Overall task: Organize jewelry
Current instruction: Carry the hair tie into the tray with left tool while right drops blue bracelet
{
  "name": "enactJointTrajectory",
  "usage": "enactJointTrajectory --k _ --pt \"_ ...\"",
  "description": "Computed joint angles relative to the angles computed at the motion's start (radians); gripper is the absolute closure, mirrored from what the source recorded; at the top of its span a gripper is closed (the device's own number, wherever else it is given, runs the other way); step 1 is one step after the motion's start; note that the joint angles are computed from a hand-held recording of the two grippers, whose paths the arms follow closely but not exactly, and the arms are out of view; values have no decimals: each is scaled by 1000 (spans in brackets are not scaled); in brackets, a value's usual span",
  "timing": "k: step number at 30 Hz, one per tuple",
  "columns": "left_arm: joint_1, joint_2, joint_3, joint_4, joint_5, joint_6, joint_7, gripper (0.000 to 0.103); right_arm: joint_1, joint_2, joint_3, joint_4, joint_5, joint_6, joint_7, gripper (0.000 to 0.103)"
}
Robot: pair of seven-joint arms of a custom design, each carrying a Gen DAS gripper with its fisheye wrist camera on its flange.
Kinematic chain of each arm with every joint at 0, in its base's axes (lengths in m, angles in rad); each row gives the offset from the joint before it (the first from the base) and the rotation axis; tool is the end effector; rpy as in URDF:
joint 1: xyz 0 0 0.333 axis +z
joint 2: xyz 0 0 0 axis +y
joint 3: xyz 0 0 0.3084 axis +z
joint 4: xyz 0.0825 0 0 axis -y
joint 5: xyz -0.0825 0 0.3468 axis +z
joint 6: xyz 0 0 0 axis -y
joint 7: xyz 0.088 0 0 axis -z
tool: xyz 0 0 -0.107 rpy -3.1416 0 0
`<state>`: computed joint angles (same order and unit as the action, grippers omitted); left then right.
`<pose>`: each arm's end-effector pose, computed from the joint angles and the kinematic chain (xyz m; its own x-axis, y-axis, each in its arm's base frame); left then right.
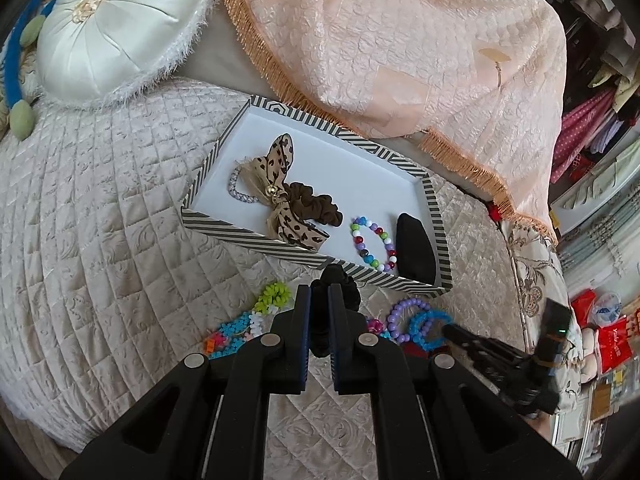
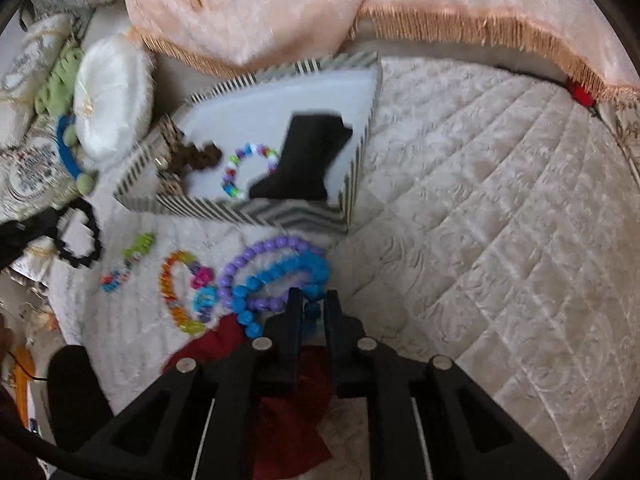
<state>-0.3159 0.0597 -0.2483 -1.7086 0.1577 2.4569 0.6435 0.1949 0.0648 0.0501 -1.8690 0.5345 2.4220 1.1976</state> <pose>0.5030 -0.3130 0.6231 0.1392 -0.8970 0.4196 -0.7978 -0.3526 -0.4891 0.5661 0.1431 0.5368 0.3637 -0.8780 -0.3112 -0.8390 -0.1636 -0.5190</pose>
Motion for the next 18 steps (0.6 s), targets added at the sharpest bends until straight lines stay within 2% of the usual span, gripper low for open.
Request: enactJointTrajectory --k 5,10,18 --pt "-2 12 0 25 4 0 -2 103 -7 -43 -7 18 76 -9 -56 93" --pt "-11 59 5 111 31 -34 11 103 3 -35 -8 82 67 -14 -66 93" --pt "-53 223 38 362 97 -145 37 103 5 75 12 261 5 -40 -28 93"
